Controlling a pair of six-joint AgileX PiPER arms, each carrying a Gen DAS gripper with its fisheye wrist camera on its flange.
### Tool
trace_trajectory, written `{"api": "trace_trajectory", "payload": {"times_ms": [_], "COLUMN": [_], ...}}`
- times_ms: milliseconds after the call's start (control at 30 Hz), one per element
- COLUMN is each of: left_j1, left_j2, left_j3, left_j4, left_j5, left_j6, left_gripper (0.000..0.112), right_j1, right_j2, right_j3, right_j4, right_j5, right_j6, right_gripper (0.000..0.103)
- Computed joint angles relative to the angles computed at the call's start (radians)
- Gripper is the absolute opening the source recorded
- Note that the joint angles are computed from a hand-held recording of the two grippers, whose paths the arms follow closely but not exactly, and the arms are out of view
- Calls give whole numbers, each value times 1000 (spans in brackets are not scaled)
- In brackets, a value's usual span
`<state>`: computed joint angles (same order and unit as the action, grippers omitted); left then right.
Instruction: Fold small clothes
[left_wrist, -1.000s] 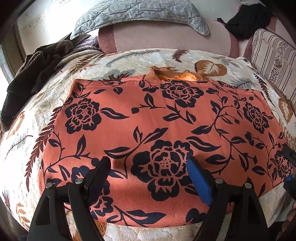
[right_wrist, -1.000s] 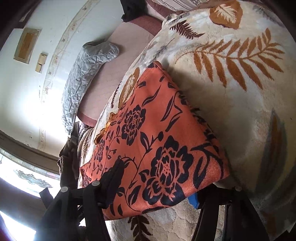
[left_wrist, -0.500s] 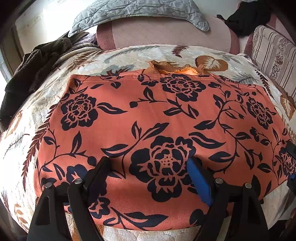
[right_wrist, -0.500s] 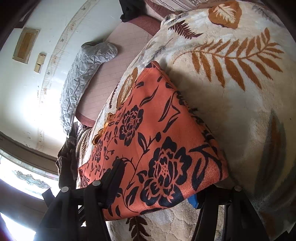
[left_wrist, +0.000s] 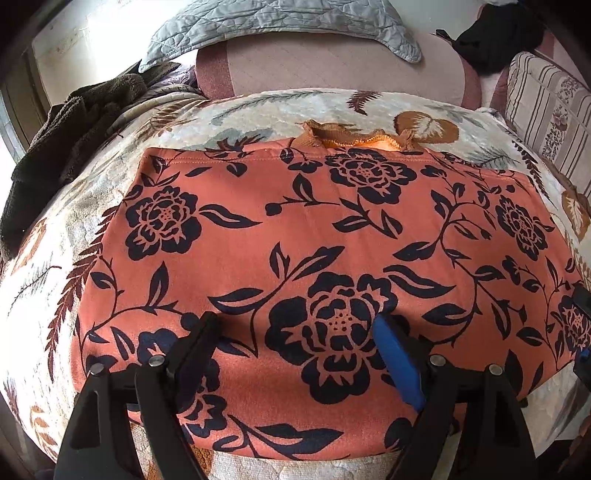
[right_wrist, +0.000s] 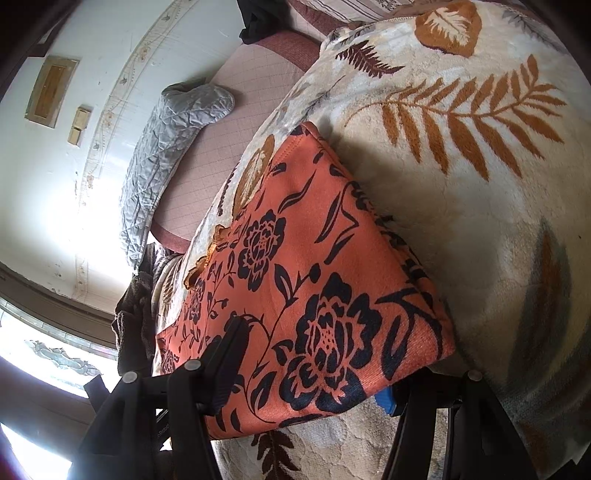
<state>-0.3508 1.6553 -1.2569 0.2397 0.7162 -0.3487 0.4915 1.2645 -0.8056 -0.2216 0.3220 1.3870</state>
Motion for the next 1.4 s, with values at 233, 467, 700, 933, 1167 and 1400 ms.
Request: {"api": "trace_trajectory", "payload": {"times_ms": [233,467,700,933,1167,1400], "left_j1": [8,10,-7,-12,-10,18], "left_j2": [4,-8,3,-7,-30,-19], "left_j3": [-6,2,24,0,1,-1], "left_j4": [-18,-11,50,51,26,-11], "left_j5": [2,-8,-36,-3,-1,-14], "left_j6": [23,18,3,-6,3,33], "left_gripper": [85,85,88,87,87,87], "right_j1": [23,-3,285,-76,-65,-50], "right_j2": [6,48,185,-15,-17,29], "right_j3": [-1,-62,-449,-12,-2,-71], "right_j4": [-105,35,-390,233,310,210], "right_j5": [7,120,676,94,11,101], "right_j6": [114,-71,-51,-226,-328,-268], "right_gripper": [63,14,9,59,72,53]}}
